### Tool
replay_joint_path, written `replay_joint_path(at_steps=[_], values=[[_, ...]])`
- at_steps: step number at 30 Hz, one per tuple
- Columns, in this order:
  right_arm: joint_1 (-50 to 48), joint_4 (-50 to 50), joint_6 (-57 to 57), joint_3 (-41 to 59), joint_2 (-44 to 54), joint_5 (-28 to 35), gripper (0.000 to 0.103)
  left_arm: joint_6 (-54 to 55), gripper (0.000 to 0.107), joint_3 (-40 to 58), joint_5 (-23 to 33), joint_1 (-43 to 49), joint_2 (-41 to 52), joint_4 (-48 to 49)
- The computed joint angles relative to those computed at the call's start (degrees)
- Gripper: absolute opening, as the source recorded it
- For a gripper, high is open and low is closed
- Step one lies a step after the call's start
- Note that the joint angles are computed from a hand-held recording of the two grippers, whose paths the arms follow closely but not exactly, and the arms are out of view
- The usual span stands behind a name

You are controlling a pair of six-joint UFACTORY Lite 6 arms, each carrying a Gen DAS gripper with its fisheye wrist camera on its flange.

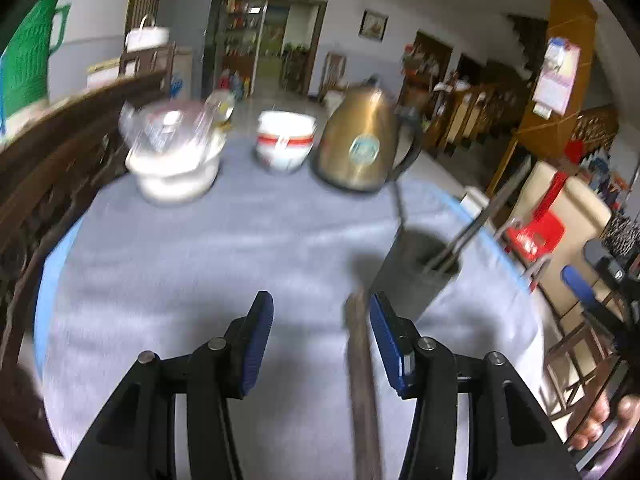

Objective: Organize utensils
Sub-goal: 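Grasp another brown chopstick each from the remaining bundle with both tools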

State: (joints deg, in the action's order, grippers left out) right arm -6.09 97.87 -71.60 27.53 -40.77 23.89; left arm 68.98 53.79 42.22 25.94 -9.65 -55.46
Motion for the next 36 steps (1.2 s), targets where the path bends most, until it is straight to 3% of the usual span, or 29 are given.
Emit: replay_joint_path(at_steps=[4, 6, 9, 16, 21, 25, 28, 32, 36], values=[[3.7, -11.1, 10.8, -6.4, -5.8, -4.2, 0.043, 0.0, 0.051, -6.6, -0.3, 1.9, -1.5, 2.6], [5.1, -11.0, 11.6, -9.4, -6.1, -5.5, 0.039, 0.3, 0.051, -9.5, -1.5, 0.9, -2.6, 3.1], [4.3, -6.3, 8.5, -12.5, -4.1, -3.1, 0.039, -0.3, 0.051, -12.4, -4.6, -1.9, -3.3, 3.9], [13.3, 1.6, 2.2, -13.3, -1.0, -9.5, 0.039, -3.6, 0.054, -14.0, -8.9, -8.8, 0.7, 5.0], [12.0, 0.0, 3.5, -14.1, -0.6, -7.5, 0.039, -12.8, 0.054, -13.1, -15.6, -14.3, 5.7, 10.8], [14.5, 0.6, 3.0, -13.1, 1.2, -8.9, 0.039, -9.9, 0.058, -14.5, -18.0, -14.1, 5.9, 7.4], [16.9, 3.5, -0.1, -10.2, 7.2, -9.4, 0.039, -8.9, 0.058, -17.3, -21.6, -14.1, 3.9, 6.5], [20.5, 2.6, -0.4, -2.7, 20.2, -9.7, 0.039, -16.0, 0.057, -22.9, -28.6, -16.2, -1.1, 14.7], [23.9, 3.8, -2.0, 4.3, 30.9, -10.1, 0.04, -3.2, 0.056, -24.5, -19.6, -7.4, -4.1, 4.3]])
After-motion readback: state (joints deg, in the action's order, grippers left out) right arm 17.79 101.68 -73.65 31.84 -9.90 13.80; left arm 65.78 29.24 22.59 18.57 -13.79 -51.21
